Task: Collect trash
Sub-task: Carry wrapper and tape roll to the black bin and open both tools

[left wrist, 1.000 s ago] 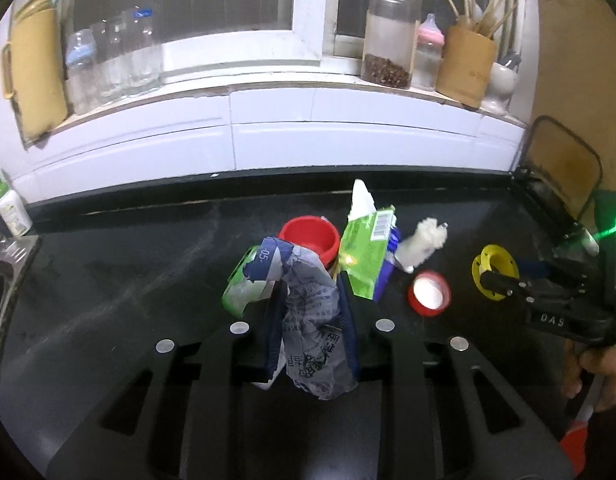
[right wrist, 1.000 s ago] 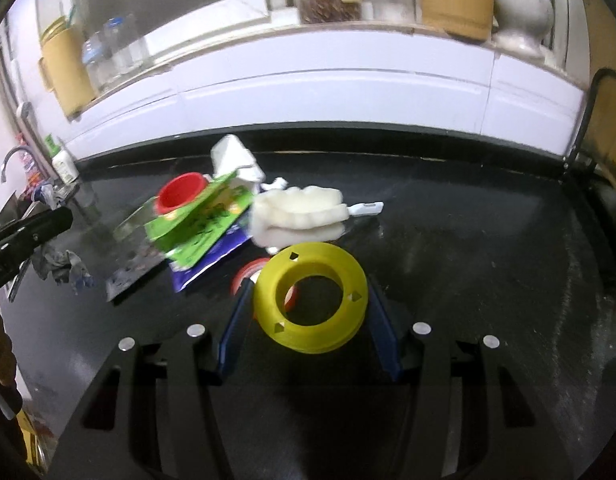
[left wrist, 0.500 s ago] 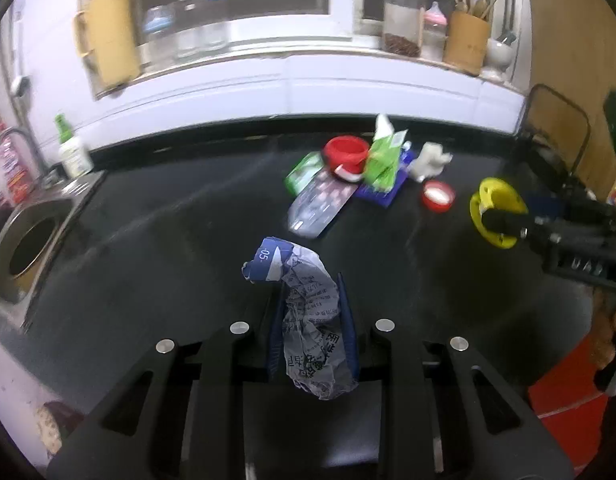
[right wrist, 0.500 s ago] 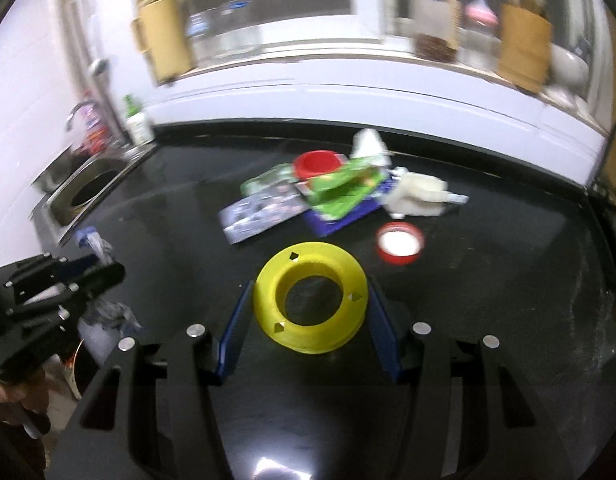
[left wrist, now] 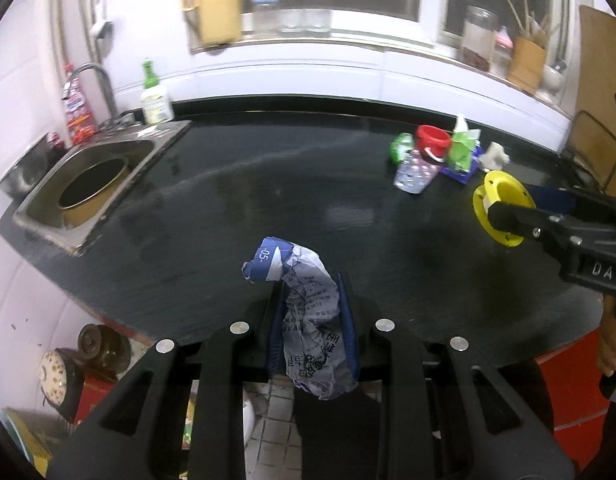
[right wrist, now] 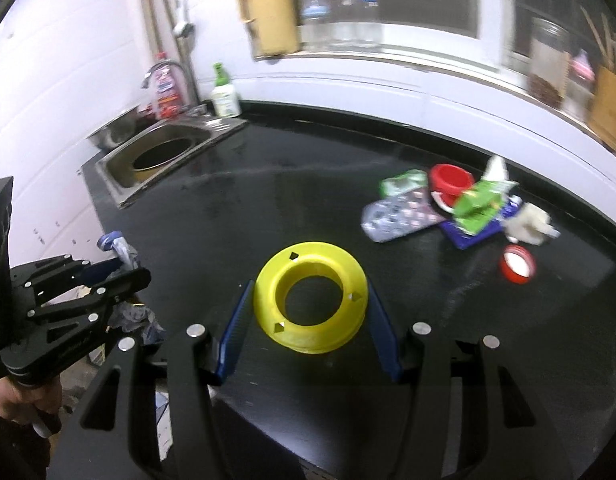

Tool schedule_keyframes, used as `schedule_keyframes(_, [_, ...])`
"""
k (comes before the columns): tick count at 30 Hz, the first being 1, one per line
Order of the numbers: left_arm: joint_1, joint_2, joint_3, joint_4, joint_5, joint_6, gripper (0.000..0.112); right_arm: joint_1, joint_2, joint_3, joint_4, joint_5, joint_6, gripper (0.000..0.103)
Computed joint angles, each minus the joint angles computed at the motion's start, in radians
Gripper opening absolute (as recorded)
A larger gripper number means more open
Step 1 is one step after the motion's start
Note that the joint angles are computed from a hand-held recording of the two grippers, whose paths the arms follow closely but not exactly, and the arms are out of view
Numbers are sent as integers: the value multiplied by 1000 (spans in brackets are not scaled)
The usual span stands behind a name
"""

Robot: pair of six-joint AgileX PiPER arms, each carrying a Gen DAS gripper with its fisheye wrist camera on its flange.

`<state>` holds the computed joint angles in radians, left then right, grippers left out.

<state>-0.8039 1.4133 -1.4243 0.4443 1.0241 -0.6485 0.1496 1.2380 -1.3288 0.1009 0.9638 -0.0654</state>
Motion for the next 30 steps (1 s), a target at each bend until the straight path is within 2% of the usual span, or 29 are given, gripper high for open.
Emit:
schedule_keyframes(8, [119, -202, 196, 31, 19, -34, 25, 332, 148, -89, -54, -48, 138, 55])
schedule_keyframes(11, [205, -308, 298, 28, 32, -24, 25, 442, 241, -156, -32, -59, 158, 55])
schedule_keyframes(14, [371, -412, 404, -47, 13, 64, 25, 532, 347, -235, 9, -69, 158, 55])
schedule_keyframes(20, [883, -545, 602, -358, -101, 491, 25, 639, 573, -405, 135, -46, 121, 55])
schedule_keyframes(24, [1214, -530, 707, -618, -165, 853, 25, 691, 712, -529, 145, -20, 132, 55])
schedule_keyframes(27, [1320, -517, 763, -712, -206, 993, 25, 721, 805, -614, 135, -2, 143, 55])
schedule_keyframes(30, [1355, -494, 796, -760, -239, 1041, 25, 741, 904, -724, 113, 44, 164, 55])
